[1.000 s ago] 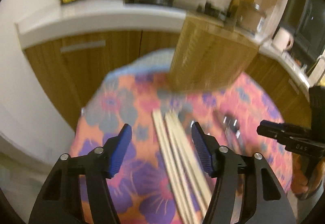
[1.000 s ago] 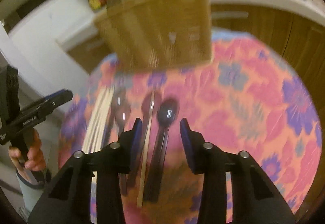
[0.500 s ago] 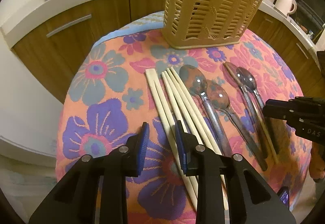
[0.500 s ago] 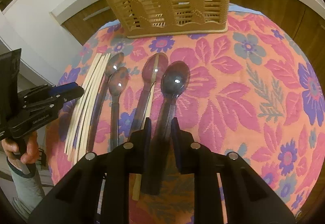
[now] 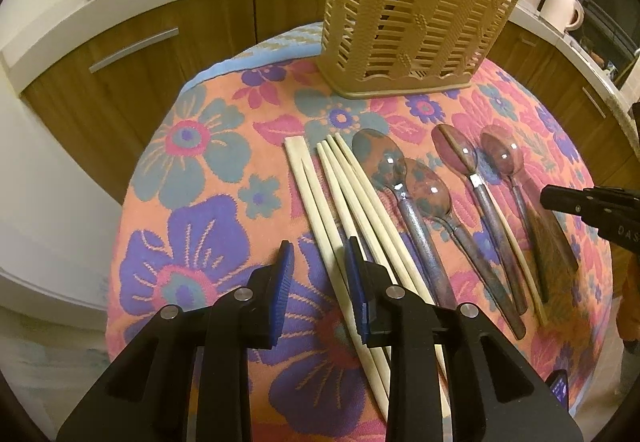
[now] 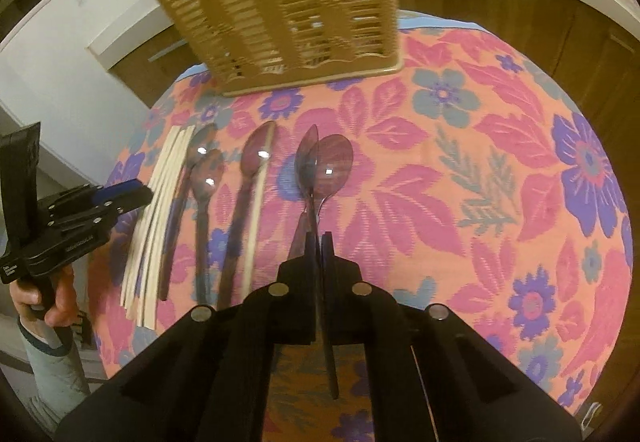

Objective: Organize utensils
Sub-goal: 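Grasp a chopstick with the left tool while the right tool grasps a dark spoon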

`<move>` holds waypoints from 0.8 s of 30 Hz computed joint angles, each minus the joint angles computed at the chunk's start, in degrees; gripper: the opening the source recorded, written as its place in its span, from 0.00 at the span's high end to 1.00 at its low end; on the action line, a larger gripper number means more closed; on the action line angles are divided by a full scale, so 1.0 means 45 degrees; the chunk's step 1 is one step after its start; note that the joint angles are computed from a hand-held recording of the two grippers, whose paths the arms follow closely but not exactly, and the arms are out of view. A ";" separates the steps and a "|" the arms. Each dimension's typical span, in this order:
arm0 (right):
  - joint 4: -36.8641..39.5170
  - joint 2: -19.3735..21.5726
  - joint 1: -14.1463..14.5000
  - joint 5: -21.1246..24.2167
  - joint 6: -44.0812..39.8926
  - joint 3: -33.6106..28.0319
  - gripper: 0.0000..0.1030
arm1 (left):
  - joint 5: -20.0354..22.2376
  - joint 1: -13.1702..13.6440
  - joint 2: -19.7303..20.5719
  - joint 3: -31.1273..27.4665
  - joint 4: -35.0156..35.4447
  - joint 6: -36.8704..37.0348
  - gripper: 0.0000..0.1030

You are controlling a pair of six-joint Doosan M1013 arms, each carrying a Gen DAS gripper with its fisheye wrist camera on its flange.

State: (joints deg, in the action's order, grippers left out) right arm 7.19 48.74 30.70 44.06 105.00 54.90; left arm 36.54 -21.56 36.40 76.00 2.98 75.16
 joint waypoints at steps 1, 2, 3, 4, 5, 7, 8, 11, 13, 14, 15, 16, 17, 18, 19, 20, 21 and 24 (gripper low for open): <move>-0.0041 -0.0025 -0.0028 -0.0007 0.0087 0.0059 0.99 | 0.0043 0.0006 -0.0001 -0.0012 0.0002 0.0008 0.75; -0.0076 -0.0066 -0.0060 -0.0024 0.0160 0.0142 0.99 | 0.0092 0.0011 0.0000 -0.0027 0.0075 -0.0048 0.75; -0.0098 -0.0092 -0.0121 -0.0026 0.0217 0.0196 0.99 | 0.0156 0.0018 0.0008 -0.0056 0.0225 -0.0208 0.75; -0.0046 -0.0100 -0.0173 -0.0081 0.0214 0.0262 0.99 | 0.0183 0.0034 0.0017 -0.0069 0.0255 -0.0292 0.75; 0.0007 -0.0112 -0.0225 -0.0151 0.0220 0.0334 0.99 | 0.0189 0.0074 0.0020 -0.0073 0.0072 -0.0202 0.75; -0.0060 -0.0202 -0.0275 -0.0268 0.0341 0.0509 0.99 | 0.0253 0.0093 0.0049 -0.0123 -0.0017 -0.0142 0.75; -0.0129 -0.0264 -0.0316 -0.0309 0.0423 0.0618 0.99 | 0.0302 0.0065 0.0062 -0.0149 0.0124 -0.0193 0.75; -0.0109 -0.0409 -0.0459 -0.0360 0.0440 0.0876 0.99 | 0.0432 -0.0001 0.0113 -0.0267 0.0347 -0.0265 0.75; -0.0216 -0.0446 -0.0473 -0.0393 0.0550 0.0934 0.99 | 0.0459 0.0014 0.0152 -0.0325 0.0189 -0.0199 0.74; -0.0247 -0.0480 -0.0500 -0.0410 0.0583 0.0984 0.99 | 0.0476 0.0014 0.0174 -0.0356 0.0182 -0.0199 0.73; -0.0275 -0.0499 -0.0509 -0.0430 0.0620 0.1027 0.99 | 0.0550 0.0006 0.0207 -0.0411 0.0198 -0.0179 0.71; -0.0256 -0.0531 -0.0539 -0.0465 0.0597 0.1103 0.99 | 0.0618 -0.0032 0.0242 -0.0466 0.0329 -0.0257 0.70; -0.0295 -0.0562 -0.0553 -0.0466 0.0649 0.1155 0.99 | 0.0680 -0.0068 0.0260 -0.0502 0.0521 -0.0354 0.70; -0.0338 -0.0574 -0.0570 -0.0436 0.0675 0.1167 0.99 | 0.0846 -0.0135 0.0307 -0.0591 0.0846 -0.0524 0.69; -0.0381 -0.0571 -0.0574 -0.0397 0.0711 0.1155 0.99 | 0.0993 -0.0186 0.0342 -0.0654 0.1112 -0.0617 0.68; -0.0428 -0.0595 -0.0588 -0.0355 0.0747 0.1179 0.99 | 0.1079 -0.0217 0.0368 -0.0703 0.1247 -0.0658 0.69; -0.0448 -0.0614 -0.0606 -0.0328 0.0761 0.1199 0.99 | 0.1189 -0.0264 0.0392 -0.0751 0.1439 -0.0655 0.70; -0.0583 -0.0702 -0.0649 -0.0342 0.0927 0.1331 0.99 | 0.1284 -0.0348 0.0388 -0.0766 0.1692 -0.0553 0.75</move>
State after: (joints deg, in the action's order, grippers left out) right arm 4.57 45.58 27.78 42.53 109.17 60.89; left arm 42.32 -23.12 38.14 72.55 10.60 72.67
